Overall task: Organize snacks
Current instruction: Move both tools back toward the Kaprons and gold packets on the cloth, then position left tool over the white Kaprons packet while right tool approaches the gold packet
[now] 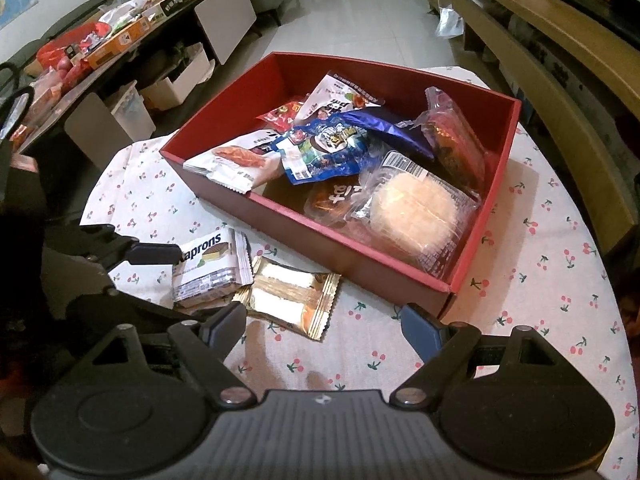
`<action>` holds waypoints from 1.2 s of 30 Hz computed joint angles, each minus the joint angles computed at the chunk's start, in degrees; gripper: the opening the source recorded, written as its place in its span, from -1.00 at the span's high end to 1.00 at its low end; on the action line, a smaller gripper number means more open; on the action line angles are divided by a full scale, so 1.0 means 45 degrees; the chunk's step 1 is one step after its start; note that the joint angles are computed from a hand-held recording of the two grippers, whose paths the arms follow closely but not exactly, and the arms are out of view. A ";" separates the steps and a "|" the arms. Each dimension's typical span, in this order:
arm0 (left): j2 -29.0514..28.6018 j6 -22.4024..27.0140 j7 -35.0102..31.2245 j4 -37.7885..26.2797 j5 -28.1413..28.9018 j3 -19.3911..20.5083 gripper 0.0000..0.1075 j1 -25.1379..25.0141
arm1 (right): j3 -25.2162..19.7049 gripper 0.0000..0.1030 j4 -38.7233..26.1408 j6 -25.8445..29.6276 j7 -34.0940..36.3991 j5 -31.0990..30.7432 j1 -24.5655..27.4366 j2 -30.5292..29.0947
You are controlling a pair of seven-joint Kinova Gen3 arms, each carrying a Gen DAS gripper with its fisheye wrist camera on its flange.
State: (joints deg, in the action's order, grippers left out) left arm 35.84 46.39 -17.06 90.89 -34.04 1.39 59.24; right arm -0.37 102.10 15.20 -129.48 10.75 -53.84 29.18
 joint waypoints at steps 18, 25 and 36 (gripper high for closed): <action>-0.1092 -0.1241 0.0087 0.1707 0.0732 0.0653 0.06 -0.0410 | -0.2147 -0.89 -0.1988 0.0799 0.3525 -0.0338 0.1613 0.1470; -0.1571 -0.1817 0.0467 0.2211 0.0990 0.0414 -0.23 -0.0496 | -0.3136 -0.91 -0.2755 0.1020 0.6032 -0.1207 0.2359 0.1934; -0.2274 -0.1891 0.1250 0.2996 0.0594 0.0420 -0.53 -0.0677 | -0.4989 -0.92 -0.2812 0.1538 0.9377 -0.3545 0.4302 0.2109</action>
State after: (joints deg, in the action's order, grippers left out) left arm 25.61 37.88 -11.43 104.37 -31.37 3.27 56.19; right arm -22.82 89.45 22.12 -87.28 -5.20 -34.49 38.67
